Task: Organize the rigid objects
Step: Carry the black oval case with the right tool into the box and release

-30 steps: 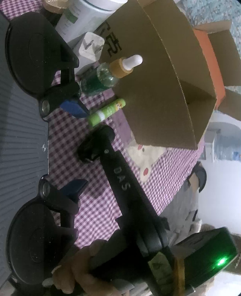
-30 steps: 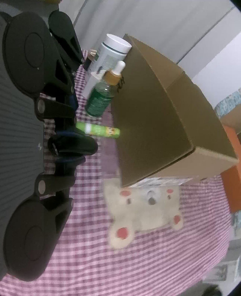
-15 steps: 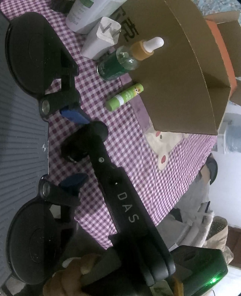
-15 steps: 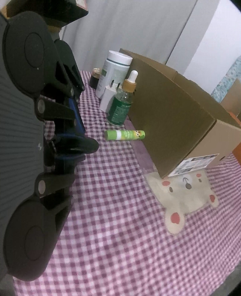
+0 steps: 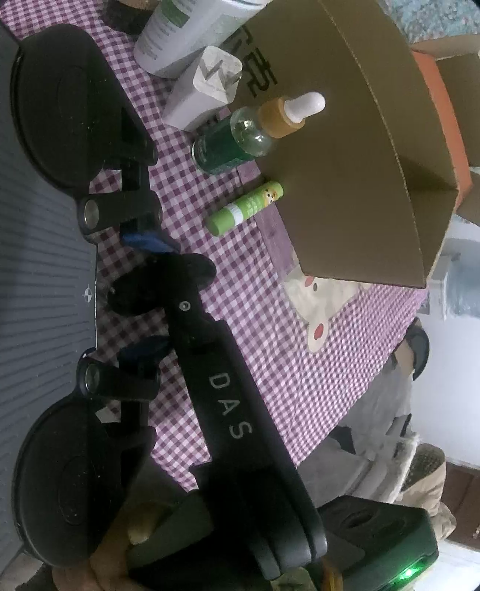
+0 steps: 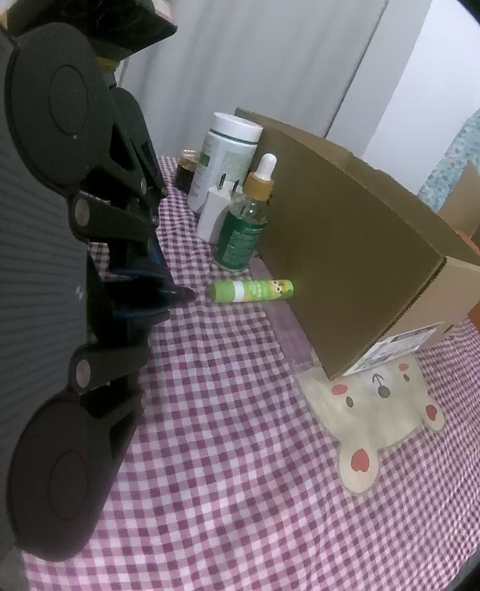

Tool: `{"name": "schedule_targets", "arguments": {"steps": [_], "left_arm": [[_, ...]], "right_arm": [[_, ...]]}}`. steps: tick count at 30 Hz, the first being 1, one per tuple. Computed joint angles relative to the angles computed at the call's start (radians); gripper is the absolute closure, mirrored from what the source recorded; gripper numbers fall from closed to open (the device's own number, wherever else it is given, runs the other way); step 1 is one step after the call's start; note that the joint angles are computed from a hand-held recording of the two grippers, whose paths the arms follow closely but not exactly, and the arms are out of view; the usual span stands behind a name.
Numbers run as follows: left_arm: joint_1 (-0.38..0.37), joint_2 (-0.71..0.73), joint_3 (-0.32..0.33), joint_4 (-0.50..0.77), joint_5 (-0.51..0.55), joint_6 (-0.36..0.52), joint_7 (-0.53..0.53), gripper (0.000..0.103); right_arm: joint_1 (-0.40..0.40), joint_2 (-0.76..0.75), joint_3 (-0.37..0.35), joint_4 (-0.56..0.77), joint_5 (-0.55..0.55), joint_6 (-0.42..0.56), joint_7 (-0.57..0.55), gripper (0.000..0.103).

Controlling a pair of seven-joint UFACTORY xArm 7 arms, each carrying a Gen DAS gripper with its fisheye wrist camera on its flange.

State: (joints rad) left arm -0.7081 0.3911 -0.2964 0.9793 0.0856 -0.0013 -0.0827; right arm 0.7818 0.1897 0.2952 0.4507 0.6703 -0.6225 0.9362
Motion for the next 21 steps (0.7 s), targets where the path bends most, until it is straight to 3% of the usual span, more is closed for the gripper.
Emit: {"name": "schedule_targets", "arguments": {"steps": [3, 8, 12, 15, 18, 21], "left_arm": [[0.002, -0.023, -0.002, -0.019, -0.002, -0.018, -0.005, 0.057], [0.017, -0.086, -0.015, -0.066, -0.009, -0.058, -0.017, 0.057], [0.025, -0.162, -0.010, -0.096, -0.007, -0.084, -0.023, 0.057], [0.000, -0.215, 0.036, -0.093, 0.005, -0.078, -0.040, 0.057], [0.039, -0.249, 0.023, -0.064, 0.001, -0.044, -0.034, 0.057], [0.091, -0.256, 0.000, -0.007, -0.026, 0.024, -0.009, 0.057]], "right_arm": [[0.024, -0.027, 0.002, 0.000, 0.066, 0.007, -0.043, 0.085], [0.067, -0.103, 0.026, 0.027, 0.285, 0.043, -0.242, 0.085], [0.074, -0.154, 0.060, 0.115, 0.536, 0.057, -0.542, 0.085], [0.054, -0.187, 0.079, 0.191, 0.671, 0.058, -0.768, 0.085], [0.018, -0.203, 0.079, 0.271, 0.737, 0.077, -0.948, 0.085], [-0.027, -0.210, 0.060, 0.333, 0.733, 0.135, -1.056, 0.085]]}}
